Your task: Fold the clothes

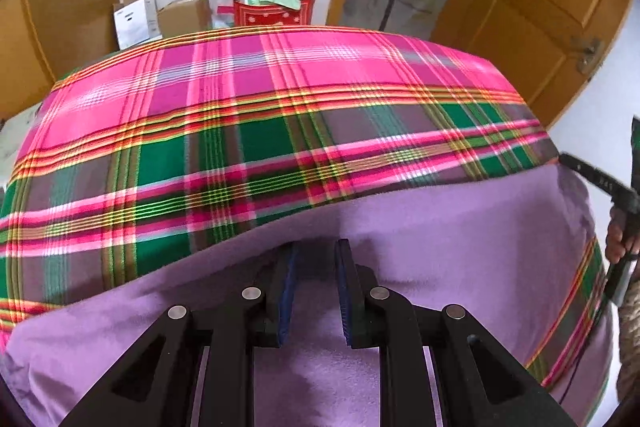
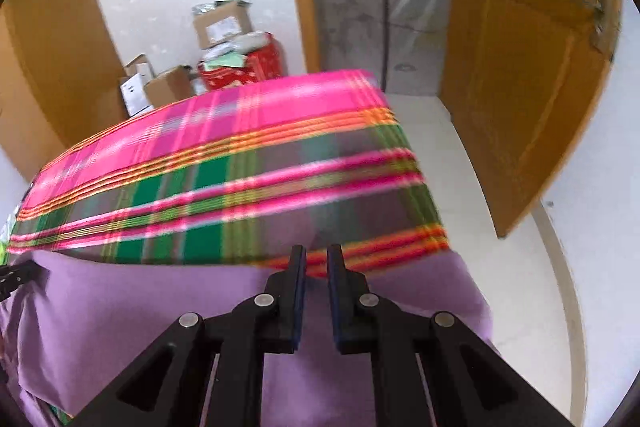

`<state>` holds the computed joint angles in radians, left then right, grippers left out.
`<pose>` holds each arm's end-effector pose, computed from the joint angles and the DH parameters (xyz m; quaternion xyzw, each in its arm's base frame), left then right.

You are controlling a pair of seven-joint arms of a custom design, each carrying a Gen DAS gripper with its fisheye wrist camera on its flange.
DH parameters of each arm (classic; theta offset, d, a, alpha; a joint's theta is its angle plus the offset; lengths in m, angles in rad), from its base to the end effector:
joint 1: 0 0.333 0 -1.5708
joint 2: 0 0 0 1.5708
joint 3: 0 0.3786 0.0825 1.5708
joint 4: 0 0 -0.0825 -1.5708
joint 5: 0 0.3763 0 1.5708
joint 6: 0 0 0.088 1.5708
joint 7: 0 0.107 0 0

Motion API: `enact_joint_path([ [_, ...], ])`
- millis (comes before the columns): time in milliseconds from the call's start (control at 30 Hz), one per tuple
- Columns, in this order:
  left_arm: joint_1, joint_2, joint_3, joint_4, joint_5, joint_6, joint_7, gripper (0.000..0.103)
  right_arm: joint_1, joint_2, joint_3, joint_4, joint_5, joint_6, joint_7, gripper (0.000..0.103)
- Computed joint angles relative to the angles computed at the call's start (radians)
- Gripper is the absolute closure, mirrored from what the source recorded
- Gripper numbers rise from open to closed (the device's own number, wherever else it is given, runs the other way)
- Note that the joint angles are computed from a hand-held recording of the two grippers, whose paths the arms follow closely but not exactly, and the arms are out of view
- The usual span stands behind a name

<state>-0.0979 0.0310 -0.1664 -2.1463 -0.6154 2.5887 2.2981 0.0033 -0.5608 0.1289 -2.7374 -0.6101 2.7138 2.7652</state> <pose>0.5550 -0.1381 0.4966 -0.4774 0.8306 -0.2815 0.0544 0.3463 0.0710 0.4957 -0.4531 0.8279 -0.2536 0.2119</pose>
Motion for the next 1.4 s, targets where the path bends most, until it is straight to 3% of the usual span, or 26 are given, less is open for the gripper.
enact_joint_path([
  [333,0.023,-0.117,0.041,-0.075,-0.047,-0.011,0.047,0.084,0.072,-0.168,0.022,-0.042,0.074,-0.068,-0.016,0.092],
  [600,0.053,-0.283,0.108,-0.182,-0.041,-0.042,0.085,0.084,0.216,-0.242,0.083,0.015,0.144,-0.151,-0.080,0.087],
  [900,0.123,-0.461,0.180,-0.341,0.027,-0.093,0.083,0.083,0.387,-0.136,0.152,0.058,0.212,-0.089,-0.107,0.086],
  [1100,0.190,-0.562,0.204,-0.443,0.105,-0.090,0.077,0.078,0.450,-0.026,0.186,0.075,0.230,-0.043,-0.076,0.086],
  [1400,0.284,-0.575,0.260,-0.497,0.161,-0.131,0.052,0.078,0.542,0.153,0.200,0.135,0.228,0.013,-0.075,0.086],
])
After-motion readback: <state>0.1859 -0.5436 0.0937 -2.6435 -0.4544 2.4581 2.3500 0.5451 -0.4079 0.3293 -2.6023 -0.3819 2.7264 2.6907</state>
